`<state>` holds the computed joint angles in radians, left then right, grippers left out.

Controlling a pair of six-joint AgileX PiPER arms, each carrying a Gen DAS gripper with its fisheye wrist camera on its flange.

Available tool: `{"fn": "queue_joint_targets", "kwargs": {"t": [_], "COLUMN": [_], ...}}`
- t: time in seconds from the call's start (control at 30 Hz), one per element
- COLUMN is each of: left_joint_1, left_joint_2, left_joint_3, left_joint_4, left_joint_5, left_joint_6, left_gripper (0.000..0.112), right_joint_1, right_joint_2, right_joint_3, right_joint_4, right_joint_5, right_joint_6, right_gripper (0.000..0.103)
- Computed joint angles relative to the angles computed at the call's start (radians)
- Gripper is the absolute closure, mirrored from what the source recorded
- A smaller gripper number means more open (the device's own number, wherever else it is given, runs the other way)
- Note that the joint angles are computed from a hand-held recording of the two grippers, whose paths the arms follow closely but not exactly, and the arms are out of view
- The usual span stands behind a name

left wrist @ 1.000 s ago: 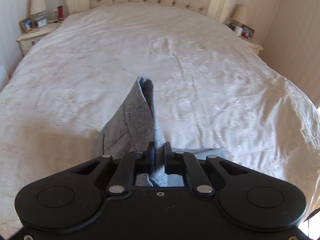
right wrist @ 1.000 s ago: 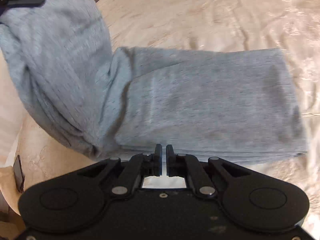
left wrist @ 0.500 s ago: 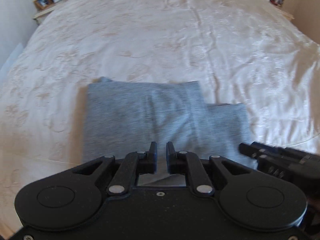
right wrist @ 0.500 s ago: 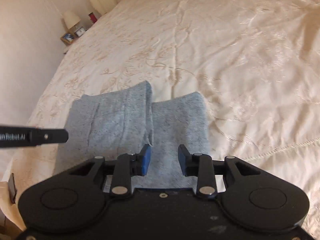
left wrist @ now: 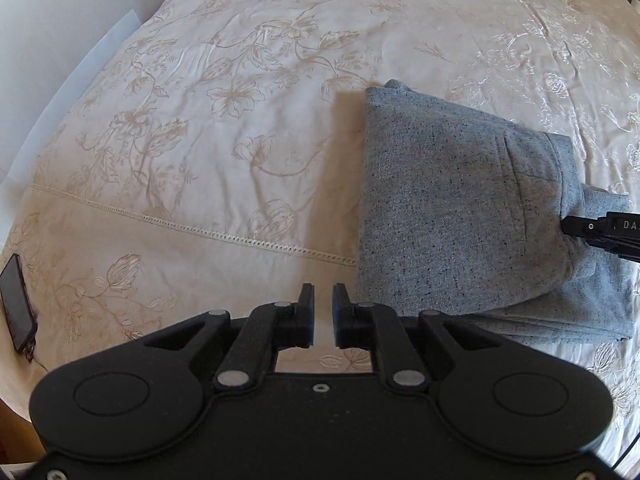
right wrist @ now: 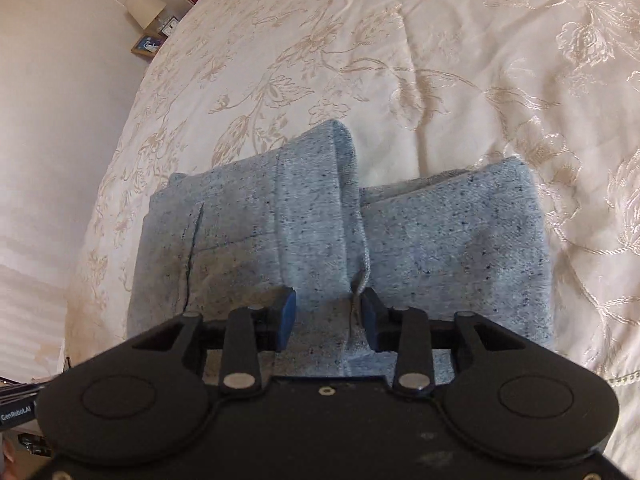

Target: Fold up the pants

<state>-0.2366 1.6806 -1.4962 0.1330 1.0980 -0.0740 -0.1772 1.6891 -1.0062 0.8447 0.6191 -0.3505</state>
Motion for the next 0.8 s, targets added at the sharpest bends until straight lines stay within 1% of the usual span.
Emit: {"fn": "queue_joint_targets", "kwargs": {"t": [0.03,0.07,0.1,0.17,0.2,0.23,0.33,0.37,0.4,0.43,0.47,0.5,0.53,0.57,0.6,0.63,0.67,0.7,0.73,0.8], "left_joint_1": [0.005,0.011,0.018,0.028,0.029,0.031,0.009,-0.004,-0.018,-0.036,-0.054,-0.073,-0.089,-0.105,-0.119,-0.133,-0.144,-0.154,-0.168,-0.193], "left_joint_2": [0.005,0.010,0.016,0.027,0.030,0.034,0.066,0.085,0.105,0.127,0.154,0.183,0.207,0.226,0.241,0.261,0.276,0.292,0.308,0.344], "left_joint_3": [-0.005,-0.013,-0.023,-0.050,-0.062,-0.074,-0.133,-0.153,-0.172,-0.191,-0.217,-0.251,-0.278,-0.296,-0.310,-0.329,-0.336,-0.342,-0.338,-0.324], "left_joint_4": [-0.010,-0.023,-0.038,-0.065,-0.077,-0.092,-0.122,-0.133,-0.134,-0.131,-0.128,-0.120,-0.114,-0.112,-0.104,-0.097,-0.098,-0.095,-0.082,-0.056], "left_joint_5": [-0.001,0.000,0.002,0.008,0.008,0.003,0.009,0.010,0.011,0.011,0.019,0.036,0.047,0.041,0.035,0.032,0.021,0.010,-0.008,-0.039], "left_joint_6": [0.009,0.018,0.030,0.051,0.062,0.075,0.089,0.090,0.087,0.079,0.080,0.083,0.085,0.089,0.085,0.083,0.088,0.092,0.092,0.102], "left_gripper": [0.095,0.095,0.095,0.095,0.095,0.095,0.095,0.095,0.095,0.095,0.095,0.095,0.095,0.095,0.095,0.095,0.095,0.095,0.095,0.095], "right_joint_1": [0.027,0.058,0.085,0.112,0.114,0.117,0.163,0.169,0.162,0.143,0.144,0.151,0.177,0.212,0.239,0.259,0.269,0.272,0.260,0.256], "right_joint_2": [-0.008,-0.036,-0.081,-0.186,-0.231,-0.279,-0.372,-0.380,-0.373,-0.353,-0.323,-0.287,-0.258,-0.261,-0.303,-0.331,-0.360,-0.349,-0.322,-0.234], "right_joint_3": [-0.019,-0.036,-0.043,-0.041,-0.043,-0.053,-0.040,-0.026,-0.009,0.013,0.022,0.006,-0.025,-0.036,-0.013,0.006,0.027,0.022,0.002,-0.024], "right_joint_4": [-0.045,-0.130,-0.190,-0.259,-0.293,-0.358,-0.658,-0.728,-0.758,-0.749,-0.771,-0.834,-0.934,-1.034,-1.130,-1.187,-1.203,-1.179,-1.115,-1.059], "right_joint_5": [-0.008,-0.013,-0.017,-0.016,-0.002,0.027,0.085,0.105,0.120,0.123,0.131,0.166,0.216,0.227,0.198,0.151,0.097,0.060,0.050,0.019], "right_joint_6": [0.035,0.105,0.151,0.224,0.265,0.336,0.565,0.612,0.638,0.629,0.645,0.688,0.771,0.871,0.946,0.980,0.975,0.930,0.856,0.817], "right_gripper": [0.092,0.093,0.094,0.096,0.096,0.096,0.096,0.096,0.093,0.091,0.088,0.088,0.088,0.087,0.086,0.084,0.078,0.078,0.080,0.079]}}
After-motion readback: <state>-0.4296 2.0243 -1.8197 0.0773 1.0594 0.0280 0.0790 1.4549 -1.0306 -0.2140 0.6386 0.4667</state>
